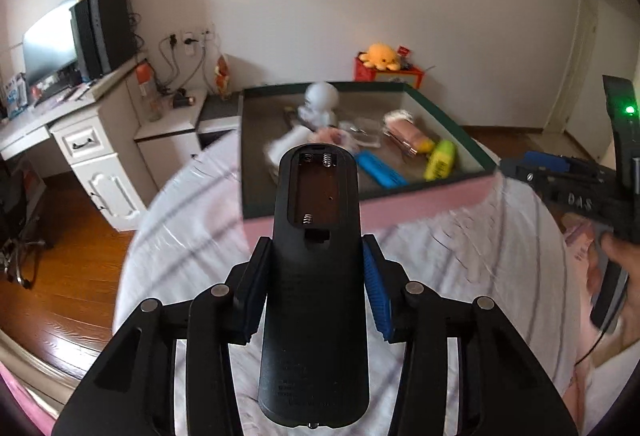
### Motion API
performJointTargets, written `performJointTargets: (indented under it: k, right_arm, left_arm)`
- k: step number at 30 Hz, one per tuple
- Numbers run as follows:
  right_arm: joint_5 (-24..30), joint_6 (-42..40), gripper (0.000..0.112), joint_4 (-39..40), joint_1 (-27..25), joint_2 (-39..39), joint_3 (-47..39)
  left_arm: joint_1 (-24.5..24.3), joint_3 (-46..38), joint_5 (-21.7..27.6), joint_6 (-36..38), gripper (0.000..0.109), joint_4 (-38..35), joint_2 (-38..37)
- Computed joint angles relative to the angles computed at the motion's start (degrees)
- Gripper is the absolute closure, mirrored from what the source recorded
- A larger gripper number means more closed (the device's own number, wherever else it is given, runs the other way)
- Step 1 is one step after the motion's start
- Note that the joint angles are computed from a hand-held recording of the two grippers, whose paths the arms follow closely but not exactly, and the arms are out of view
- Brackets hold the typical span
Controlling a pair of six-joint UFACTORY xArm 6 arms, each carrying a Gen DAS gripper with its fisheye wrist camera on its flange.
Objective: Organize rigid objects
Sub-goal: 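Carry the black remote into the pink box and release it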
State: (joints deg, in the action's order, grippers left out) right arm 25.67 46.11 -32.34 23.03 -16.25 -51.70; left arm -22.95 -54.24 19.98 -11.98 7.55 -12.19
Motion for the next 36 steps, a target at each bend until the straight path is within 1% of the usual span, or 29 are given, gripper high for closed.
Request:
performJointTargets:
  k: [1, 2, 3, 4, 5, 6, 7, 8, 9, 11, 12, 13, 15, 17, 20, 22, 25, 31, 36]
  right_arm:
    - [0.7, -2.2, 0.062, 2.1, -0.8, 1.5, -1.6]
    - [0.5, -5.2, 0.077, 5.3, -1.8, 2.9, -2.8]
    - [0.3, -8.5, 0.080, 8.8, -2.7, 4.4, -4.1]
    - [1.0, -9.8, 0.081, 10.1, -3.1, 5.7, -5.3]
    - [2.4, -11.1, 0.087, 10.6, -3.4, 7.7, -7.3]
    - [3.8, -13.2, 0.088, 12.3, -3.6, 9.5, -9.2]
    - [4.0, -16.3, 0.088, 15.8, -4.0, 11.2, -10.5]
    - [3.9, -17.3, 0.088, 16.9, -4.2, 12.0, -11.0]
    - [5.1, -17.9, 0.088, 17.0, -4.3, 13.4, -12.4]
    - [4.8, -19.8, 0.088, 19.2, -4.5, 14.4, -12.8]
    - [5.5, -21.5, 0.096, 20.9, -4.6, 15.6, -13.9]
    - [6.7, -21.5, 0.100, 20.2, -4.6, 16.4, -14.8]
    - [7.1, -21.2, 0.101, 19.2, -4.5, 17.0, -15.3]
    - [7.7, -21.2, 0.101, 18.4, -4.5, 17.3, -15.8]
    - [8.5, -22.2, 0.101, 18.5, -4.6, 18.1, -17.0]
    - [9.2, -22.8, 0.101, 18.5, -4.7, 18.6, -17.7]
    - [9.9, -23.5, 0.101, 18.8, -4.9, 19.6, -18.9]
    - [10.6, -24.5, 0.101, 19.3, -5.0, 20.6, -20.1]
    - [10.9, -24.6, 0.101, 19.0, -5.0, 20.7, -20.3]
  left_arm:
    - [0.5, -0.7, 0.2, 0.1, 0.064, 0.3, 0.5]
    - [1.0, -1.8, 0.6, 0.5, 0.064, -0.1, 1.4]
    - [1.3, -2.4, 0.8, 1.0, 0.064, -0.7, 1.9]
    - [1.9, -3.8, 1.3, 1.8, 0.064, -1.7, 3.2]
    - [2.1, -4.7, 1.8, 2.1, 0.064, -2.0, 3.9]
    - [2.6, -6.2, 2.7, 1.2, 0.064, -0.7, 5.1]
    - [2.7, -6.6, 3.0, 0.9, 0.064, -0.2, 5.6]
    - [3.0, -7.7, 3.6, 1.4, 0.064, -0.7, 6.6]
    - [3.2, -8.7, 4.1, 2.0, 0.064, -1.4, 7.5]
    - [3.7, -10.2, 4.7, 3.0, 0.064, -2.6, 9.0]
    - [3.9, -10.5, 4.8, 3.1, 0.064, -2.8, 9.3]
    - [4.0, -11.0, 5.0, 3.4, 0.064, -3.2, 9.9]
    - [4.2, -12.4, 5.8, 3.1, 0.064, -2.8, 11.2]
    - [4.4, -14.0, 6.6, 4.5, 0.064, -4.4, 12.5]
    - [4.1, -16.4, 7.4, 4.8, 0.064, -4.1, 14.1]
    - [3.7, -18.8, 8.4, 6.4, 0.064, -5.4, 15.6]
    - [2.6, -23.1, 10.1, 7.3, 0.064, -5.1, 18.2]
    - [-0.4, -33.3, 13.9, 11.8, 0.064, -7.7, 24.9]
    - [-2.8, -39.0, 15.5, 12.6, 0.064, -8.4, 29.2]
